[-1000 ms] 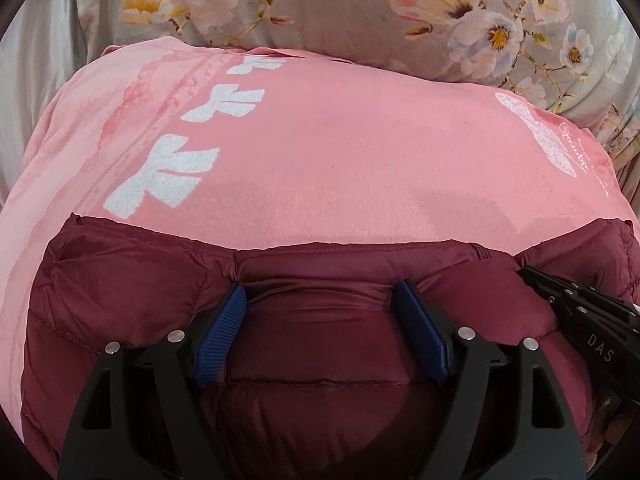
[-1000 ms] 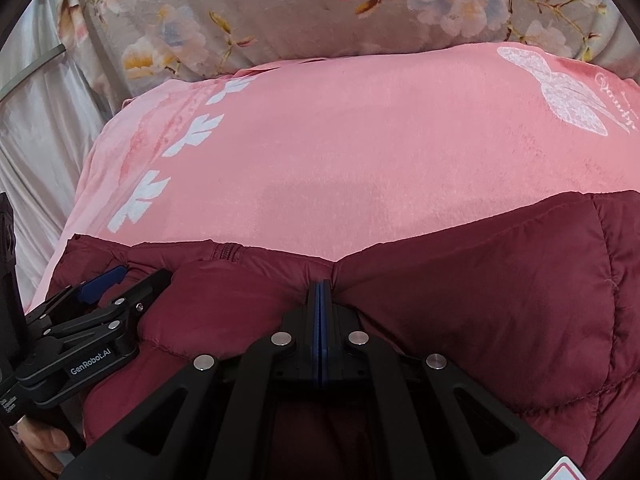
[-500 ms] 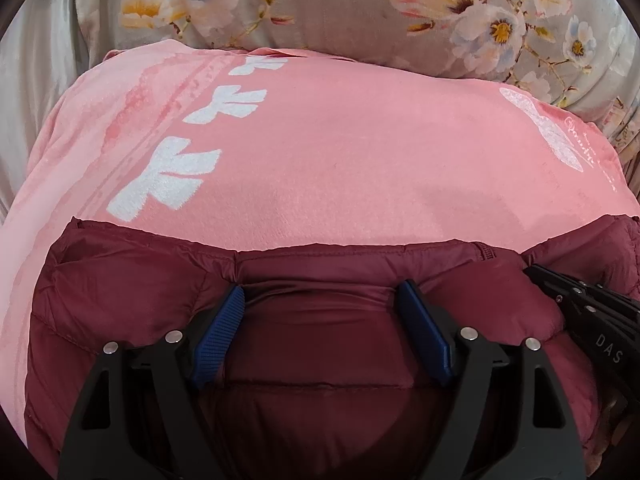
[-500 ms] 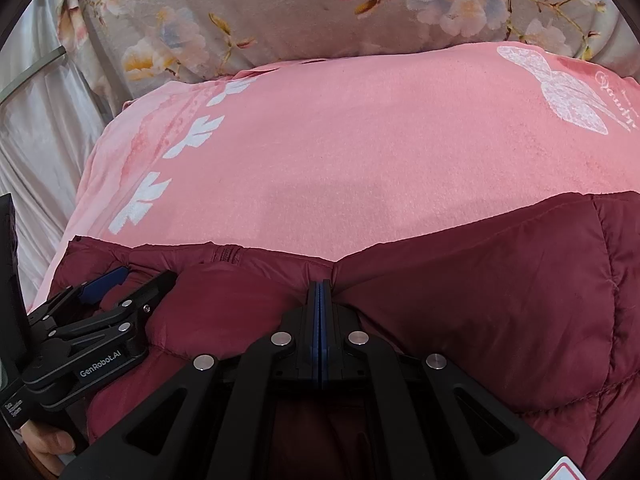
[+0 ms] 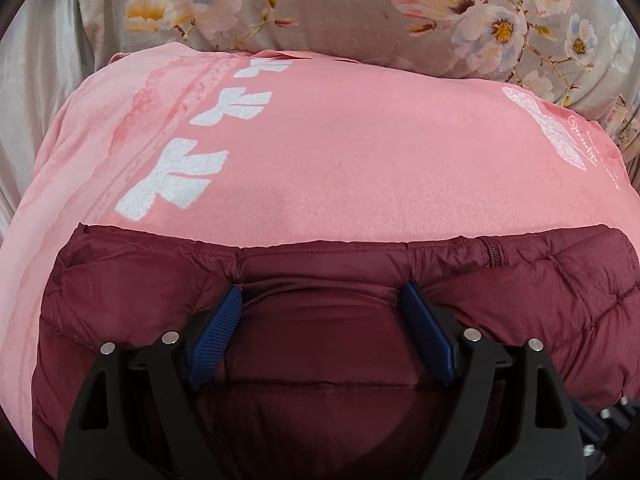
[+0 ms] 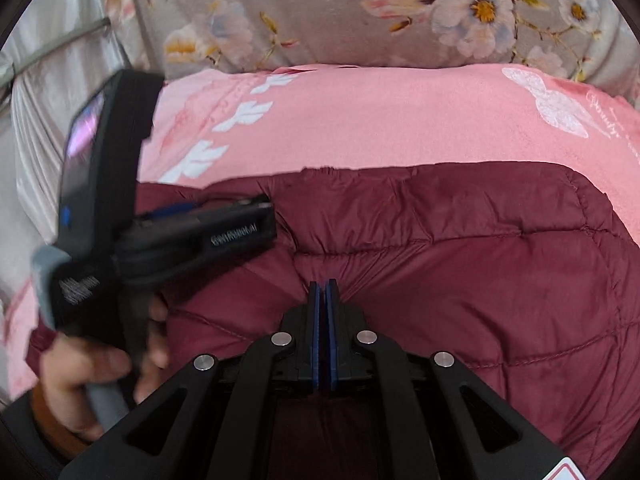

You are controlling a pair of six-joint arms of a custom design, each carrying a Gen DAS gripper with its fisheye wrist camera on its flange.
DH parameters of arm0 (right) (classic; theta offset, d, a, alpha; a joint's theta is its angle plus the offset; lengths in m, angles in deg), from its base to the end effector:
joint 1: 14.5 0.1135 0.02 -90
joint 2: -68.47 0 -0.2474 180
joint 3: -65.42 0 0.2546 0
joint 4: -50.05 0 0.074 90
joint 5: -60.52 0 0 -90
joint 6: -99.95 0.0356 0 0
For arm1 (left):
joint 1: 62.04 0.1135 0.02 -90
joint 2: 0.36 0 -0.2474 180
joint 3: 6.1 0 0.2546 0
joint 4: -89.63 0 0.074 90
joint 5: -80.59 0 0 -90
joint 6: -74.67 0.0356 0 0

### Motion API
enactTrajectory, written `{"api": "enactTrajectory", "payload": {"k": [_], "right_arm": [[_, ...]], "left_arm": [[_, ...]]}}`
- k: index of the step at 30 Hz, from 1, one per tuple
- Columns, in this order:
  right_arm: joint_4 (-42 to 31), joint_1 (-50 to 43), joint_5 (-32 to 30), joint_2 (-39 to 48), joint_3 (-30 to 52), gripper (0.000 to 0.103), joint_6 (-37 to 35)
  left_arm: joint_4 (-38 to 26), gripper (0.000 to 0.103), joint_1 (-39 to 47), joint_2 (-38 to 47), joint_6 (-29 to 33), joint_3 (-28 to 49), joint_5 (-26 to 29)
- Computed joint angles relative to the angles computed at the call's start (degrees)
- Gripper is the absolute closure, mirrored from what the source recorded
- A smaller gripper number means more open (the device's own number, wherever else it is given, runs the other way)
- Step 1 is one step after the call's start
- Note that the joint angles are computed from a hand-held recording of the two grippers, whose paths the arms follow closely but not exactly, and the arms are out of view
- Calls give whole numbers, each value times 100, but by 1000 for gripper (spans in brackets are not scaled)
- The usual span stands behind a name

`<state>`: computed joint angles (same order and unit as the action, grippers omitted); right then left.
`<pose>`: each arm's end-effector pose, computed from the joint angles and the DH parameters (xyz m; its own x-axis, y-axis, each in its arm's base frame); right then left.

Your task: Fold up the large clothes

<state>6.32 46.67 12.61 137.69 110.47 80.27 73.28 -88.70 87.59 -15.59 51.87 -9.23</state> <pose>0.1185 0.1657 0.1475 -0.6481 0.2716 -0.7115 0.2427 0.9592 0.1451 0.2746 -0.1380 0.1542 -0.6485 0.3205 -0.6905 0.4477 0.8942 -0.0054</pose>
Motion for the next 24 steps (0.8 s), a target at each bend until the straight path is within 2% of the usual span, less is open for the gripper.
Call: {"api": "enactTrajectory", "payload": {"k": [3,6,12,16,19,21,24], "right_arm": [[-167,100,131,426,199,100,123],[-135,54,91,396,162,100,59],[-159,0,58,427,185,100,5],[-317,68,107,589,328,100,89],[-403,140,114,575,346,100,163],[-476,225,116,524,336,100,275],[-827,586,177,553,436,100,752]], "left_arm": [[-120,18,127,-311,-3,-202,243],[-355,17,306,-796,-18,-461,495],[-1379,14,817,-2166,-52,-934,878],[-2201,10,1882,-3298,238,-1345,1348],[-2770,9,3221,-3797,828,-1587,1944],[-3097,9,4347,-3671,1404,-1624,2410],[-3245,9,5343,-3156,2028,-1557,2813]]}}
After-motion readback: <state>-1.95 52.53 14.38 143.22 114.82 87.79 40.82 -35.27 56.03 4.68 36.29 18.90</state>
